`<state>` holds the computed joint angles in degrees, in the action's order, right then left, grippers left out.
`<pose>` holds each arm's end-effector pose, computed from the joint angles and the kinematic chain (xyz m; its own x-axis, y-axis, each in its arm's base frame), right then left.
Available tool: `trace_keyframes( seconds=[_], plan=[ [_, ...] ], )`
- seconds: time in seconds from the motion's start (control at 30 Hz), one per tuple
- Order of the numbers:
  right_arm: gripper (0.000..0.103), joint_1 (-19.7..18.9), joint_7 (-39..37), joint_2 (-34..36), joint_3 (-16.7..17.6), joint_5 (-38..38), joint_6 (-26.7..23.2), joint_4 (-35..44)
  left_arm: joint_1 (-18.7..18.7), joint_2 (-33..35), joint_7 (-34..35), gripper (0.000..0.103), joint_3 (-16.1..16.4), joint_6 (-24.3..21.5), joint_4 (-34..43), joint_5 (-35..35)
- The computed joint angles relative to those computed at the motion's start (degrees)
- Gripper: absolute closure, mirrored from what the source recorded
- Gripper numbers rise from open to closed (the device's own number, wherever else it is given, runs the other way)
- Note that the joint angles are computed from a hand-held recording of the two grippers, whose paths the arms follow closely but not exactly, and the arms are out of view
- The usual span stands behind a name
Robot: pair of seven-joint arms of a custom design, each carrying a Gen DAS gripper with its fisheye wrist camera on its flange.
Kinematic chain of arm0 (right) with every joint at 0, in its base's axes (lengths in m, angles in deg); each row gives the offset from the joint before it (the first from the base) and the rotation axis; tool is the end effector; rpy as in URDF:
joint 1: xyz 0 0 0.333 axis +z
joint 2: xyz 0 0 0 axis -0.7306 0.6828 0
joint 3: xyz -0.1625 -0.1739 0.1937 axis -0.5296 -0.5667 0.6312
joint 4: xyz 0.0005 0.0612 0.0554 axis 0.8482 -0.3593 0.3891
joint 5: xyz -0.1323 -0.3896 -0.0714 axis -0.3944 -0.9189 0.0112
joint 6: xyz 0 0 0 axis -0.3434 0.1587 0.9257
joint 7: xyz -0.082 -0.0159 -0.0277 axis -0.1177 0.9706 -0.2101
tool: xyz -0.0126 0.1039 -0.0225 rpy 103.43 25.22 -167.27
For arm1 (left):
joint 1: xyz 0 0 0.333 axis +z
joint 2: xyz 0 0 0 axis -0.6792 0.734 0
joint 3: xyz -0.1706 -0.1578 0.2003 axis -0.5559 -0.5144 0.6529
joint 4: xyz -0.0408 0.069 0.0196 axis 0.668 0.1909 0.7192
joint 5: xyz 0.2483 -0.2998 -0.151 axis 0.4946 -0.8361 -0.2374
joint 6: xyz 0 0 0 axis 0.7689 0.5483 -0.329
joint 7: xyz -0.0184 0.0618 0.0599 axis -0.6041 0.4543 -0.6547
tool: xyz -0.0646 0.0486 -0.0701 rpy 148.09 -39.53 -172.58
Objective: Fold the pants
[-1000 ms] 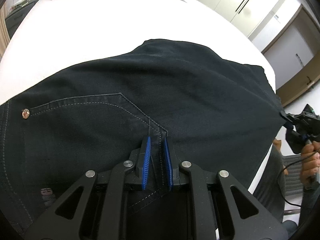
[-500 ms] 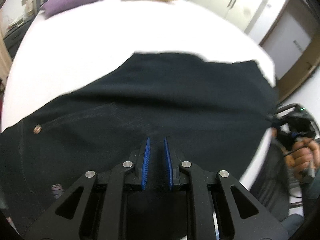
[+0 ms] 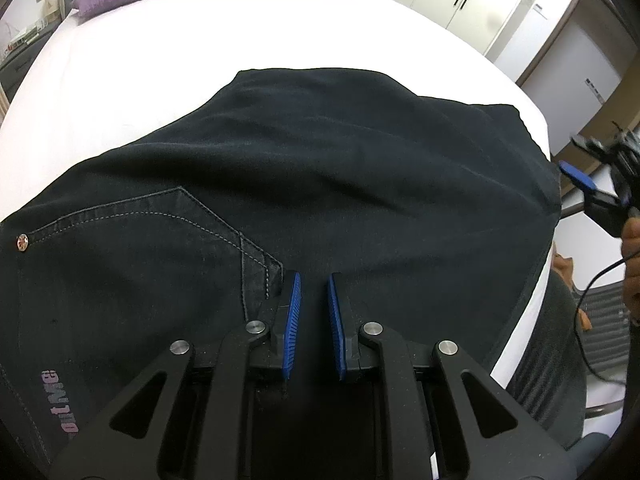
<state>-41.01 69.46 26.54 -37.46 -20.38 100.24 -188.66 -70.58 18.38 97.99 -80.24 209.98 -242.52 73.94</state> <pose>0.4535 0.0079 0.4222 -0.0952 -0.5658 -0.8190 -0.8931 0.4119 -0.1807 0.3494 -0.2596 0.4422 0.0959 -0.9602 0.2623 -0.8758 -0.2066 -0.4363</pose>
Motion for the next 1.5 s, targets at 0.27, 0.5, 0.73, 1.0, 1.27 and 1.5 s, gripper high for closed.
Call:
trace_keyframes(
  seconds=[0.27,0.5,0.73,1.0,1.27,1.5],
  plan=[
    [0.103,-2.15,-0.49,7.88,-1.49,5.86,2.02,-1.37,-0.88,-2.5,-0.5,0.089,0.01,0.43,-2.41,-0.21],
    [0.093,-10.27,4.69,2.87,-2.84,3.08,10.06,-5.34,-0.53,-3.28,-2.21,0.089,-0.44,1.28,-3.45,1.13],
    [0.073,-9.55,-0.68,3.8,-5.85,9.67,7.53,-2.52,-1.58,-4.35,-2.24,0.089,0.93,2.13,-4.66,0.53],
    [0.066,-9.46,-0.55,8.3,-4.52,11.68,4.47,-0.41,-1.87,-4.73,-1.61,0.089,1.62,2.72,-5.3,0.1],
    [0.098,-10.55,0.27,5.02,-4.13,11.4,9.14,-3.27,-1.71,-4.71,-1.58,0.089,1.53,2.66,-5.23,0.04],
    [0.102,-13.08,5.74,7.01,-4.65,4.16,10.41,-3.98,-1.57,-4.87,-1.67,0.089,1.56,3.03,-5.5,0.1]
  ],
)
